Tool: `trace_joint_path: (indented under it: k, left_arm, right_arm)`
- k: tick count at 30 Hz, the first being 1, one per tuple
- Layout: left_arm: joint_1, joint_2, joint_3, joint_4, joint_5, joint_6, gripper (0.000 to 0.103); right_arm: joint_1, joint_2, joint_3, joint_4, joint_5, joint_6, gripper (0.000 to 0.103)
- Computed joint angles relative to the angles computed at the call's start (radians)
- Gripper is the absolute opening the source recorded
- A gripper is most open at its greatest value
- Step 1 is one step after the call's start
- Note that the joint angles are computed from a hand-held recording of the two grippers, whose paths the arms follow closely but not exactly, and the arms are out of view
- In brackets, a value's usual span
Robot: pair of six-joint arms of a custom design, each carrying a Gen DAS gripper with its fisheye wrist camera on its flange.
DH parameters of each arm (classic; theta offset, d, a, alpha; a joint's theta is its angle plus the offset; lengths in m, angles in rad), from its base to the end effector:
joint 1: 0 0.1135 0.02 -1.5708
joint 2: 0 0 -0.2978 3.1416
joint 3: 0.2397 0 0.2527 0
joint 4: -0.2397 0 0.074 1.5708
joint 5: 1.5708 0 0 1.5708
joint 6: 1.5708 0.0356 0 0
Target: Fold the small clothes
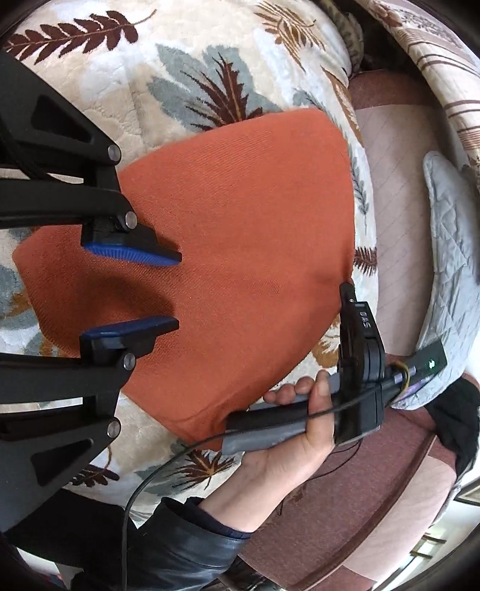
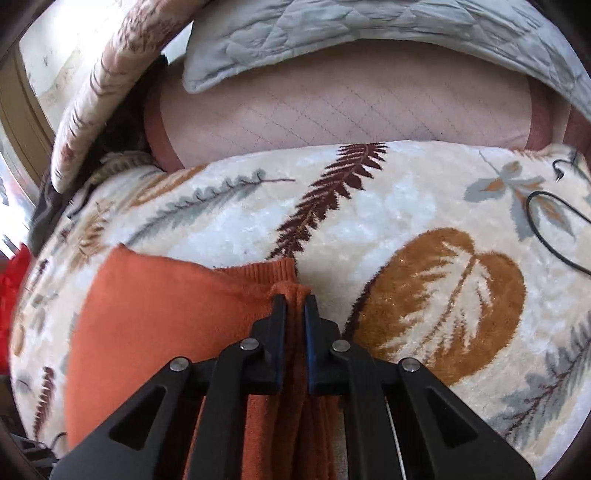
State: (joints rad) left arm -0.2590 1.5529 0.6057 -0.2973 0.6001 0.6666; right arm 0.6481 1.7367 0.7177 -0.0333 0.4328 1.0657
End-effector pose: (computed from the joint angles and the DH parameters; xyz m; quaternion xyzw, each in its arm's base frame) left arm 0.2267 -0.0809 0.1491 0.4638 0.8220 -0.2542 0.2110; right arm 0.2495 0.1702 0.1373 0.2495 0.9121 0.0533 0.3208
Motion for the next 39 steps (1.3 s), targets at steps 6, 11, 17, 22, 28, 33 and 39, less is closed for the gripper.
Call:
trace_joint_path:
  k: [6, 11, 17, 22, 28, 33, 39]
  left_arm:
    - [0.105, -0.053, 0.019, -0.089, 0.070, 0.042, 0.029]
    - [0.196, -0.028, 0.032, -0.155, 0.093, 0.094, 0.029]
    - [0.193, -0.059, 0.001, -0.127, 0.071, 0.084, 0.030]
    - [0.188, -0.100, -0.019, -0.126, 0.042, 0.059, 0.031]
    - [0.135, -0.065, -0.061, -0.060, -0.066, 0.043, 0.034]
    - [0.121, -0.062, -0.083, -0.022, -0.080, 0.032, 0.036]
    - [0.155, -0.134, -0.078, -0.055, -0.051, 0.035, 0.042]
  right_arm:
    - [0.187, -0.154, 0.026, -0.276, 0.044, 0.181, 0.022]
    - [0.448, -0.221, 0.011, -0.415, 0.087, 0.500, 0.034]
    - [0.637, -0.141, 0.036, -0.477, 0.071, 0.748, 0.047]
    - [0.663, -0.073, 0.169, -0.648, 0.122, 0.739, 0.008]
    - [0.705, -0.013, 0.234, -0.761, 0.111, 0.836, 0.008]
    - [0.651, 0.066, 0.249, -0.727, 0.000, 0.751, 0.007]
    - [0.710, 0.023, 0.265, -0.788, 0.156, 0.836, 0.023]
